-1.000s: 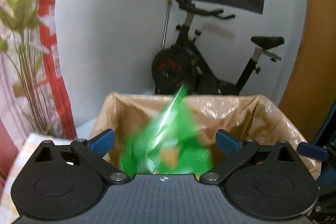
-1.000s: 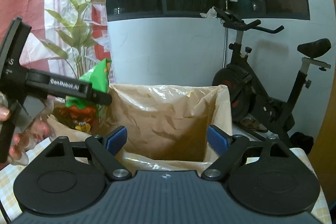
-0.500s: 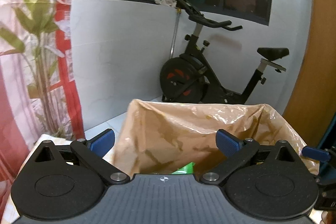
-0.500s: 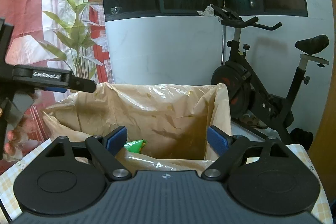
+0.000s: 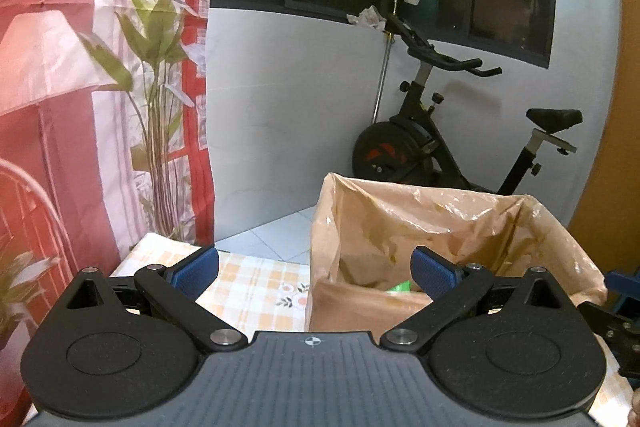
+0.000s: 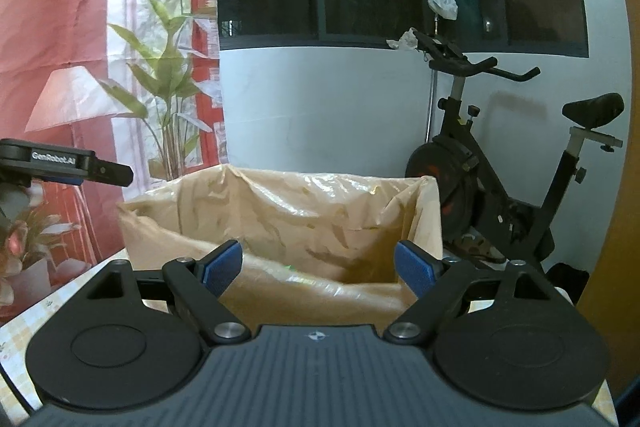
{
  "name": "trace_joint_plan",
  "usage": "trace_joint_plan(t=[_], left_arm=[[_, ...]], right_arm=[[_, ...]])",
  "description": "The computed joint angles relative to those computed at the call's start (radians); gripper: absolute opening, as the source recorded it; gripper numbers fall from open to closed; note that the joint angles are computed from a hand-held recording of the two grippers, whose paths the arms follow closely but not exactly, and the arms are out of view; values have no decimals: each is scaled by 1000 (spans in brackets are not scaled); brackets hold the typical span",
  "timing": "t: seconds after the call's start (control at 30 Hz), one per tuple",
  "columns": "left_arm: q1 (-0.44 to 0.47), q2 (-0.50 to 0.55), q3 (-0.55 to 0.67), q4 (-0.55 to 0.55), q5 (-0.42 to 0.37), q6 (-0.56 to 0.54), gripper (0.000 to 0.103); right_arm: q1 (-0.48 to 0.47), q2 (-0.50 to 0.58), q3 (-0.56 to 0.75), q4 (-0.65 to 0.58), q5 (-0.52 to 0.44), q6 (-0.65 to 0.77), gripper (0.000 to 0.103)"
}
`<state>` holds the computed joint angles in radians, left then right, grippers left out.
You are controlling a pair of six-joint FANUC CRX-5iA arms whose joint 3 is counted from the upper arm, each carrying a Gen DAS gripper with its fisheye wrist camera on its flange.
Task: Organize snacks
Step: 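Open the left tool over the box to drop the green chip bag, then grasp the yellow bag with the left tool while the right tool grasps the pale green pastry bag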
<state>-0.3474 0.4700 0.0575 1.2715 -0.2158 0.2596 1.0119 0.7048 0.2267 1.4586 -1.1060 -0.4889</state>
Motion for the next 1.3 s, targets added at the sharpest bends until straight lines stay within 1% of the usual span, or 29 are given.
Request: trace_joint_plan(t=[0.1,0.27,0.43,0.57,0.77,0.9,1.07,1.2,1.27,1.3], left_arm=[[-13,-32,-58,112,21,-103,103],[-21,-72,-133,216,38,-205,102],[-24,-102,-198,291,57,-268,102],[-36,-122,-242,381,80,-349,102],[-37,-151,-307,421,80,-372,102],[-14,-170,-345,335,53,-288,102],[-1,-193,-387,281,20,-241,102],[31,-196,-397,137,-42,-120,101],[35,-195,-401,93,-64,-98,101],[42,-189,-393,48,-80,-68,101]], right_arm=[[12,8,9,-3,-6,1,87],[32,30,29,-13,-34,1,90],[46,46,40,-20,-38,3,93],[54,55,44,-34,-24,-2,94],[68,80,65,-67,-21,22,96],[78,83,51,-82,-6,2,96],[92,85,33,-109,3,-16,96],[100,89,27,-136,16,-32,96],[104,91,26,-151,21,-34,96],[106,94,30,-160,18,-28,96]])
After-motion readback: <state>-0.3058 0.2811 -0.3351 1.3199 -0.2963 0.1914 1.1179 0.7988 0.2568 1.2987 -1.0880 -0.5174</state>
